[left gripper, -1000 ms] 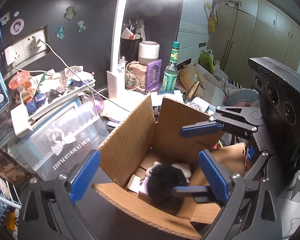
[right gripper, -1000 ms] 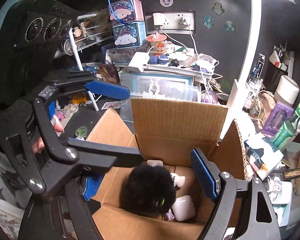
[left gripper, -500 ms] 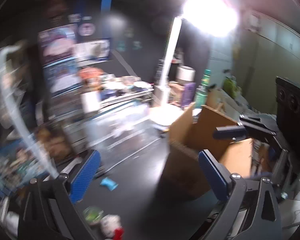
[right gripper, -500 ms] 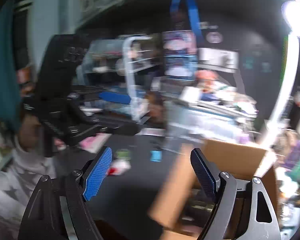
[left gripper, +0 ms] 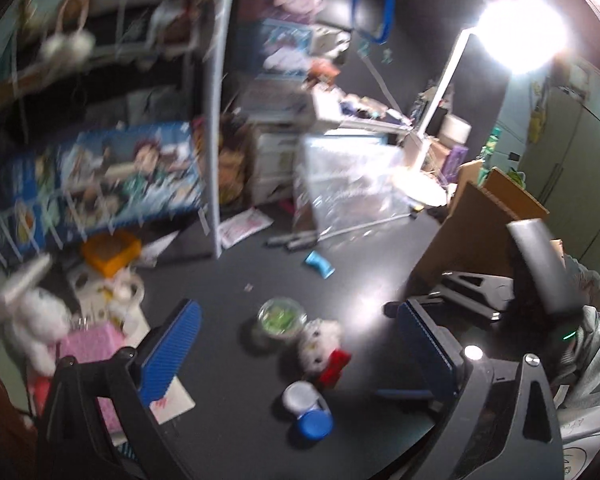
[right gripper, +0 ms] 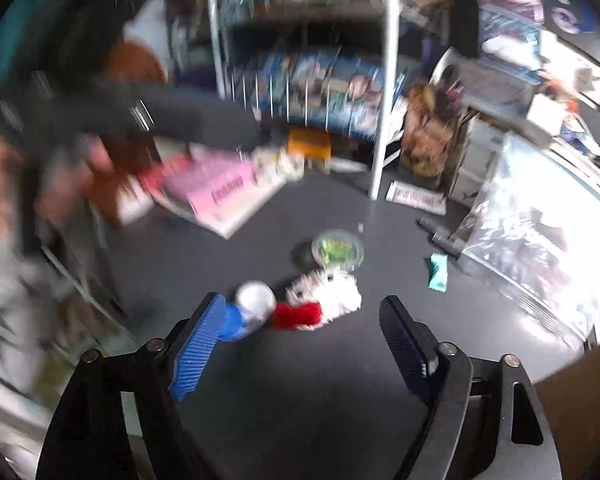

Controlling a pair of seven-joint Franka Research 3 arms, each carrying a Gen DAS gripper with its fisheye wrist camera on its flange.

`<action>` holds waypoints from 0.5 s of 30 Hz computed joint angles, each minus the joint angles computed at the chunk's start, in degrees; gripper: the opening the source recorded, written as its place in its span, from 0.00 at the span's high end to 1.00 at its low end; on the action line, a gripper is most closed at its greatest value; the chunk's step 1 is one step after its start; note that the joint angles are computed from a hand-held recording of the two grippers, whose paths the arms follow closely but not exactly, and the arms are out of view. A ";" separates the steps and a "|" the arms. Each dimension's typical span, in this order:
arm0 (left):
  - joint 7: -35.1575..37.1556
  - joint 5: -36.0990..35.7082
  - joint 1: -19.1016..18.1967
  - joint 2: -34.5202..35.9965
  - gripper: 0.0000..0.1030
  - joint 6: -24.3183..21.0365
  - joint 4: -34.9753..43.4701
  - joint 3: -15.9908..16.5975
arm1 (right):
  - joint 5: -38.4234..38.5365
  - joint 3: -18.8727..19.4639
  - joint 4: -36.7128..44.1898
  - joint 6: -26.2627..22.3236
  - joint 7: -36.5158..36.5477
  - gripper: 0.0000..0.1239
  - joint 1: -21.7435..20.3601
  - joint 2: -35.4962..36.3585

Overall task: Organize objects
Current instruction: 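Move the right gripper to the white knitted cat plush and grasp it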

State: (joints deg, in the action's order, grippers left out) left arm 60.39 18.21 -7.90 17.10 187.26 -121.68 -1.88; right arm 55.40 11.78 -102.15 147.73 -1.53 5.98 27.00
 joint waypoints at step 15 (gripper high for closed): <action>1.08 -1.60 9.54 2.25 0.05 -1.99 -0.03 -8.99 | -16.45 0.10 12.11 -2.81 11.70 0.65 1.36 11.42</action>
